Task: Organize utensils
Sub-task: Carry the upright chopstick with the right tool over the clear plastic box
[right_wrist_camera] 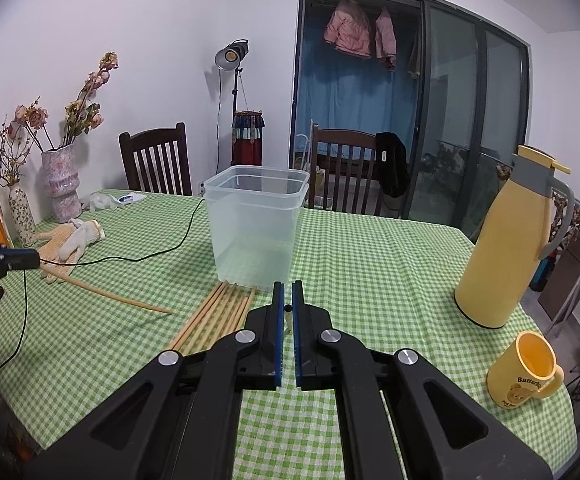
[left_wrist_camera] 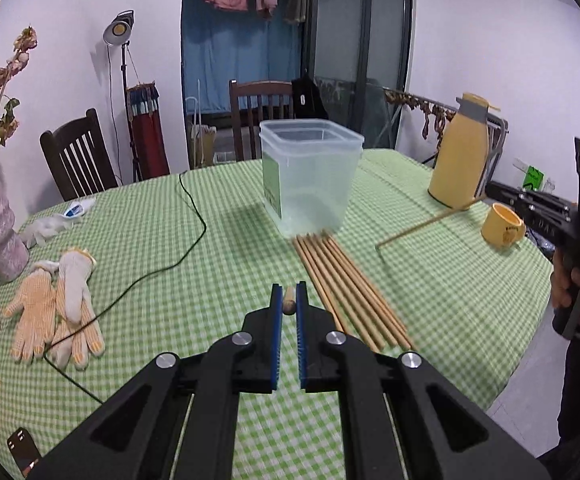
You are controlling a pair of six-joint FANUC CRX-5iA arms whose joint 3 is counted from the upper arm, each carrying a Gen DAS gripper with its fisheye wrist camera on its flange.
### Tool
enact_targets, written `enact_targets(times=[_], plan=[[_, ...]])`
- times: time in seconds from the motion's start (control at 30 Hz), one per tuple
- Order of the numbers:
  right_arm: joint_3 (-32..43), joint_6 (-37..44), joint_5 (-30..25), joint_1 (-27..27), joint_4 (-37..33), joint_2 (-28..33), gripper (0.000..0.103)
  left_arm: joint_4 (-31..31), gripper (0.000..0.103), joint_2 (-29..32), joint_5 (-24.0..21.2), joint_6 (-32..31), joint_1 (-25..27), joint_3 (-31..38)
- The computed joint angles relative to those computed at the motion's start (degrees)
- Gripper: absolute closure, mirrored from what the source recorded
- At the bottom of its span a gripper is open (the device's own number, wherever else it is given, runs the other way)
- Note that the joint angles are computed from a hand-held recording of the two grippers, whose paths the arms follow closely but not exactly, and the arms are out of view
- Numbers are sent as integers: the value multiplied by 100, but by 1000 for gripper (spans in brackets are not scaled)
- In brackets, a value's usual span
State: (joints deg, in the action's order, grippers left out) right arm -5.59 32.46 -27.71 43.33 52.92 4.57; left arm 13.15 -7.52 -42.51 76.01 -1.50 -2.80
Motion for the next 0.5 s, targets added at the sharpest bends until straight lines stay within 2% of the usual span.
enact_targets(times=[0.27,0.37,0.5], plan=[[293,215,-73,-30,-137,160,99,327,99,370,212,-198,22,325],[484,359,-130,-54,-242,264,99,386,99,673,98,-255,31,684],[1005,964,-340,-92,-852,476,99,453,99,1142,-143,-448,13,1341]])
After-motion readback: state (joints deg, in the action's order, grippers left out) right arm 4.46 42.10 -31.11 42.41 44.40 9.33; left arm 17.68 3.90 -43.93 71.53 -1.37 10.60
